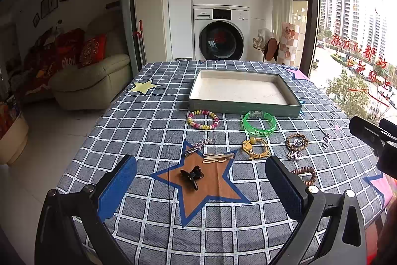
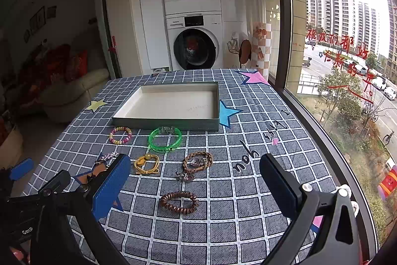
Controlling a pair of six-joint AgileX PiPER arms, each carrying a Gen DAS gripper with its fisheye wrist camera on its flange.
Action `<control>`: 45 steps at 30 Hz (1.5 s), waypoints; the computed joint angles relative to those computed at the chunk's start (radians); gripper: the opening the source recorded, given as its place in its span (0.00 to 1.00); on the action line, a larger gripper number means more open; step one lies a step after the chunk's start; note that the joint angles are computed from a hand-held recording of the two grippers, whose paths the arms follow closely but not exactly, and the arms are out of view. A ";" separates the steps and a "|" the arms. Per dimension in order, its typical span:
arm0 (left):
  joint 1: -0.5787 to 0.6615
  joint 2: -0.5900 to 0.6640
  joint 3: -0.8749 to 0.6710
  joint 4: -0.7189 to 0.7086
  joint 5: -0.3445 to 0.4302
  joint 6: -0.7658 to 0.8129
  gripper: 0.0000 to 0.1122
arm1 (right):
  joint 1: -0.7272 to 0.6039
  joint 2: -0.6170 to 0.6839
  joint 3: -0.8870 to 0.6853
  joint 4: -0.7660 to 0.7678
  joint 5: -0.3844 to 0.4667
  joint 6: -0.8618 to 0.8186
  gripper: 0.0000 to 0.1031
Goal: Organize jewelry
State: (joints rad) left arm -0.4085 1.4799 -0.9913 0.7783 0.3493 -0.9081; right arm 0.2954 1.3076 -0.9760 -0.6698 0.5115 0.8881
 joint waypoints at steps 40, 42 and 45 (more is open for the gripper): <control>0.000 0.004 -0.008 -0.020 0.005 0.021 0.92 | 0.005 0.011 -0.017 0.025 0.003 -0.018 1.00; -0.001 0.004 -0.008 -0.021 0.005 0.023 0.92 | 0.005 0.012 -0.018 0.025 0.003 -0.018 1.00; 0.003 0.006 -0.008 -0.023 0.001 0.027 0.92 | 0.005 0.011 -0.018 0.026 0.002 -0.018 1.00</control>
